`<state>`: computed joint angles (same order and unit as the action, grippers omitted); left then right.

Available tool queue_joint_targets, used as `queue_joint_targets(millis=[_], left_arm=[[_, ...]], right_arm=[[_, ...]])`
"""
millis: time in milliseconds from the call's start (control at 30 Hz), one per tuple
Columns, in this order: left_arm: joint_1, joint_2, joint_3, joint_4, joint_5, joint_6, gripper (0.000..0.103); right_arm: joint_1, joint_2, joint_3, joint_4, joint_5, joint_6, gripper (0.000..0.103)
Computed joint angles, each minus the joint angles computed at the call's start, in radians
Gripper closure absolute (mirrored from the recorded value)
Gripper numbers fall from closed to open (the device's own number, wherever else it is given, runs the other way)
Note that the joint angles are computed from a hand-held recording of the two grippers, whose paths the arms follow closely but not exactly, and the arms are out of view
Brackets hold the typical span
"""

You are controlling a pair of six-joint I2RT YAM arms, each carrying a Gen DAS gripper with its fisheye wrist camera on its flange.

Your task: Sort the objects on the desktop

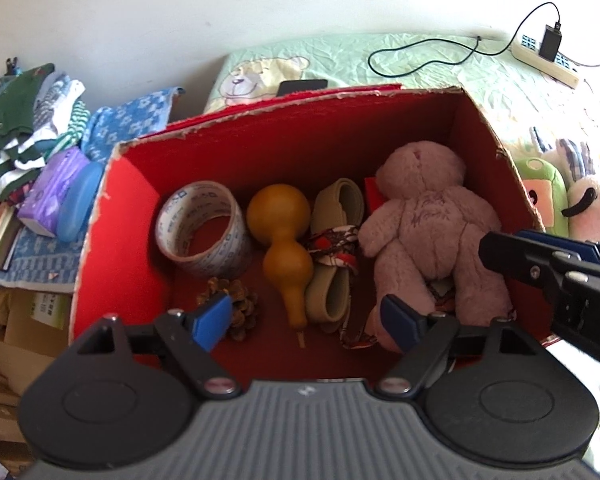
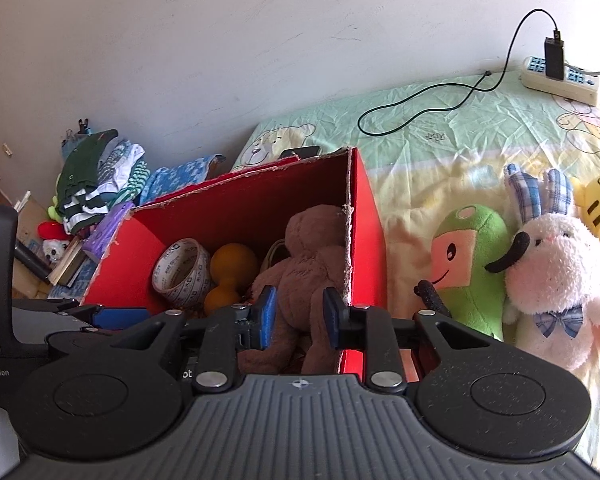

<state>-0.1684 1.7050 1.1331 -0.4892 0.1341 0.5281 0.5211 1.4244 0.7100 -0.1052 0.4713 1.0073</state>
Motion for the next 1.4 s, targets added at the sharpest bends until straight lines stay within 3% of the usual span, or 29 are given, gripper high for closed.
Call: queue_joint_targets(millis=[400,667,900,1200,1400], left_arm=[[-0.027,-0.048,-0.04,0.007,-0.058,-0.044,0.02],[-0.028,-0.062,-0.054,0.015,-0.075,-0.034,0.019],[0.013,-0.083,-0.054,0.008,-0.015,0.003,0.019],[-0.003,-0.105,-0.043,-0.017,0.035,0.02,0.019],[-0.031,-0.159,-0.051,-0.048,0.058,-0.035,0.02]], right_arm=[[0.004,-0.064,-0.05,0.04,-0.015,-0.054,0.063],[0.019,-0.071,-0.057,0.043,0.012,-0.038,0.062],[0.054,-0.109,-0.101,0.089,0.078,-0.012,0.062],[0.092,-0.271,-0.242,0.151,0.147,0.038,0.062],[0.089,-0.506,-0.344,0.023,0.17,0.061,0.057]])
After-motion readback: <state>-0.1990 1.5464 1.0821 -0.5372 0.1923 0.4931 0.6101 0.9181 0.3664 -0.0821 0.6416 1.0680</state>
